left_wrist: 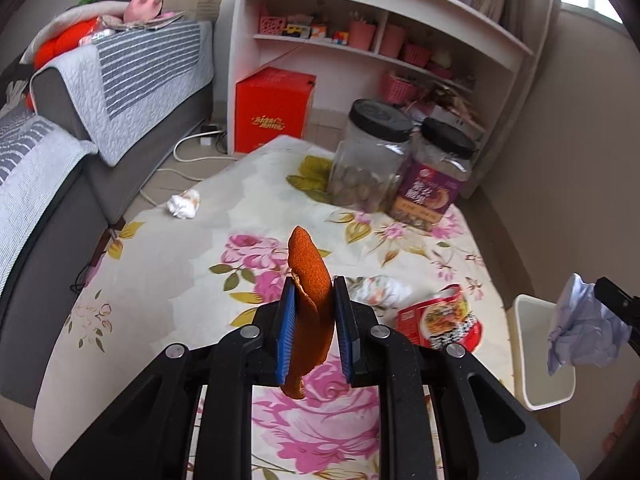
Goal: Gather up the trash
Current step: 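Carry the crumpled paper and orange peel over the bin and open both grippers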
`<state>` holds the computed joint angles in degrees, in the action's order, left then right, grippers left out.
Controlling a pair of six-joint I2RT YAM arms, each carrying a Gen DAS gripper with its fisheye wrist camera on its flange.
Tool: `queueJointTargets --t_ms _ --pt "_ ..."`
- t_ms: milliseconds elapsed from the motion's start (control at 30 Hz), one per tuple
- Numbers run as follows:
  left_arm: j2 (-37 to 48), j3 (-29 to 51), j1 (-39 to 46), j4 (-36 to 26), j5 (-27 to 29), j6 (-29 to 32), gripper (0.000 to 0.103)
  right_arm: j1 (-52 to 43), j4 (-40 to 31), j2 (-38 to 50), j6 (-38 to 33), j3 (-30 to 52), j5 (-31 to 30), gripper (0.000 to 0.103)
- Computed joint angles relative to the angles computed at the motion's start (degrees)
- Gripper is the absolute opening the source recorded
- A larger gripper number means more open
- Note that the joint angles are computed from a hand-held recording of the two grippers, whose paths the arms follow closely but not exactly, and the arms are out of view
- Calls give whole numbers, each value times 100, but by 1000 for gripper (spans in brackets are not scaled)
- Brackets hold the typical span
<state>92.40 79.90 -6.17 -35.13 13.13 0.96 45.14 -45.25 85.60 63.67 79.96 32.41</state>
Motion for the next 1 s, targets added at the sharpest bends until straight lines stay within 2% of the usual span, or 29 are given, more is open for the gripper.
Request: queueJointTargets --t_ms 267,400,533,600,633,667,800,867,1000 --pt "-273 -121 -499 -11 -85 -112 19 -338 -290 -1031 280 -778 305 18" --pt "-402 -117 -942 -20 -249 -223 19 -609 -732 -1588 455 -1135 552 18" --pt "-397 -27 -1455 -28 -397 -470 19 -1083 -942 -2126 401 -1558 442 20" --pt "-349 57 -1833 -31 -544 -588 19 -1294 -1176 -2311 518 -1695 407 31" --pt "-329 94 -1996 -35 -591 -649 19 -1428 -1354 -2438 587 -1762 426 51" --pt "-287 161 -2189 -47 -652 -727 19 -1499 -1557 -2522 683 -1785 499 66" --pt "-42 465 -2924 -91 -855 -999 19 -1530 -2463 -2814 1099 -1741 967 74" --pt "124 638 -3316 -113 -962 -1140 19 -1526 -2799 -2948 1294 -1733 1123 82" --pt "548 1078 -3963 -188 -1111 -1411 19 -1436 -3949 -3022 2051 -1620 1590 90"
